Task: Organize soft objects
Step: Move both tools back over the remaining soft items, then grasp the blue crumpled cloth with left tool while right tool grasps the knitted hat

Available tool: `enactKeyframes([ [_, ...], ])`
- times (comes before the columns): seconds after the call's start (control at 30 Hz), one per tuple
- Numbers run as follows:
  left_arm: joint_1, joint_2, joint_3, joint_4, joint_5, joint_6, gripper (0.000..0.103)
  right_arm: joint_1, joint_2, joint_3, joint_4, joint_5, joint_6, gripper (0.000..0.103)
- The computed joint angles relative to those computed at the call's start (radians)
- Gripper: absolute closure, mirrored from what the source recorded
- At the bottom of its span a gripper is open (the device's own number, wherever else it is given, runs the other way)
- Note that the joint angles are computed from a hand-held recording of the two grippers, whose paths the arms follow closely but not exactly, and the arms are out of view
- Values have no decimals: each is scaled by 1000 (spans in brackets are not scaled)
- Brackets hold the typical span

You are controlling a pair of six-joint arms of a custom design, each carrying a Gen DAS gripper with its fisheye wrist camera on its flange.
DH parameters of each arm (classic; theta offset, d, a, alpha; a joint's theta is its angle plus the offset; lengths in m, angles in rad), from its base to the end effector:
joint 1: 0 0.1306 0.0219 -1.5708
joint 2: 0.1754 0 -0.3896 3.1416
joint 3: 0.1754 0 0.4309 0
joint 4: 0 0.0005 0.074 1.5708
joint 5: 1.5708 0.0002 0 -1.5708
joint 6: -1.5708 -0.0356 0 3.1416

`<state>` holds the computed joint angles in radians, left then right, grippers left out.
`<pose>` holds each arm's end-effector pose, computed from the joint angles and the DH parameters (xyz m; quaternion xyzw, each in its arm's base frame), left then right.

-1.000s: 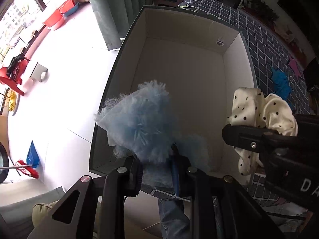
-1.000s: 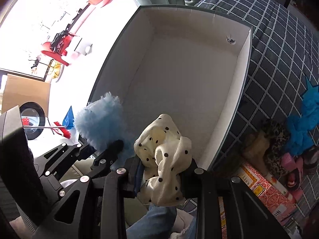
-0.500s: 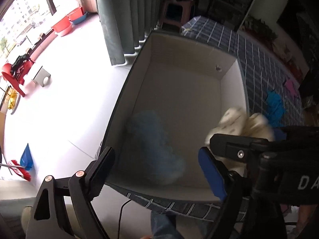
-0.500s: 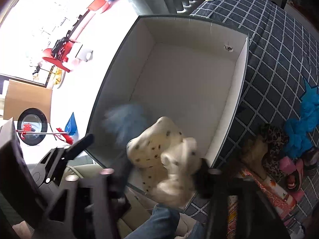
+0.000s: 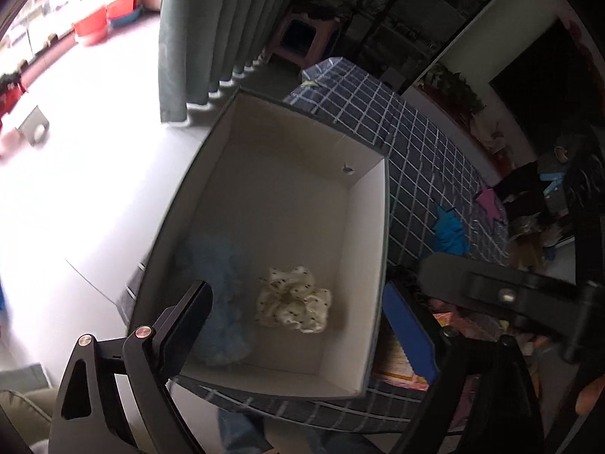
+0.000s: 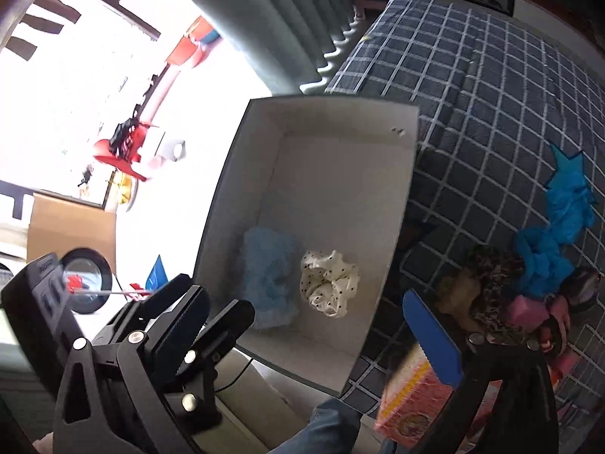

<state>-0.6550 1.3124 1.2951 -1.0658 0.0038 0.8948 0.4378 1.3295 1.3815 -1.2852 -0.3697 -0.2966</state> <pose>0.3736 -0.2878 0.4145 -0.1156 0.9635 -0.1702 0.1712 0.4131 0.2070 0.4405 -0.0991 0.9644 0.2284 0.0891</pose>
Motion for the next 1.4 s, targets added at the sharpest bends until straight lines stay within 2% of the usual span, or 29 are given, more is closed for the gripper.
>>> enactKeyframes([
  [0.07, -13, 21, 28, -42, -18, 2, 10, -13, -22, -3, 10, -1, -2, 0],
  [0.13, -33, 51, 78, -110, -91, -36, 10, -30, -45, -7, 19, 9, -1, 0],
  [0.2, -70, 75, 131, -178, -219, -79, 10, -54, -71, -19, 26, 18, 5, 0],
  [0.3, -111, 83, 176, -184, -325, -131, 10, -88, -103, -31, 37, 40, -12, 0],
  [0.33, -118, 88, 195, -173, -330, -152, 10, -106, -117, -42, 40, 43, -20, 0],
  [0.43, -122, 113, 251, -150, -274, -186, 10, -171, -149, -65, 34, 42, -35, 0],
  [0.63, -159, 232, 419, -166, -139, -224, 10, -319, -185, -113, 6, 54, -46, 0],
  [0.83, -182, 376, 588, -217, -18, -201, 10, -498, -193, -175, -24, 57, -44, 0],
  [0.97, -184, 470, 687, -258, 51, -153, 10, -587, -159, -218, -41, 71, -12, 0],
  [1.2, -199, 648, 904, -382, 54, -73, 10, -654, -44, -250, -32, 82, 65, 0],
  [1.3, -206, 758, 1046, -464, 28, -91, 10, -648, 14, -248, -14, 87, 108, 0],
  [1.4, -211, 923, 1272, -575, 19, -121, 10, -638, 57, -241, 4, 98, 159, 0],
])
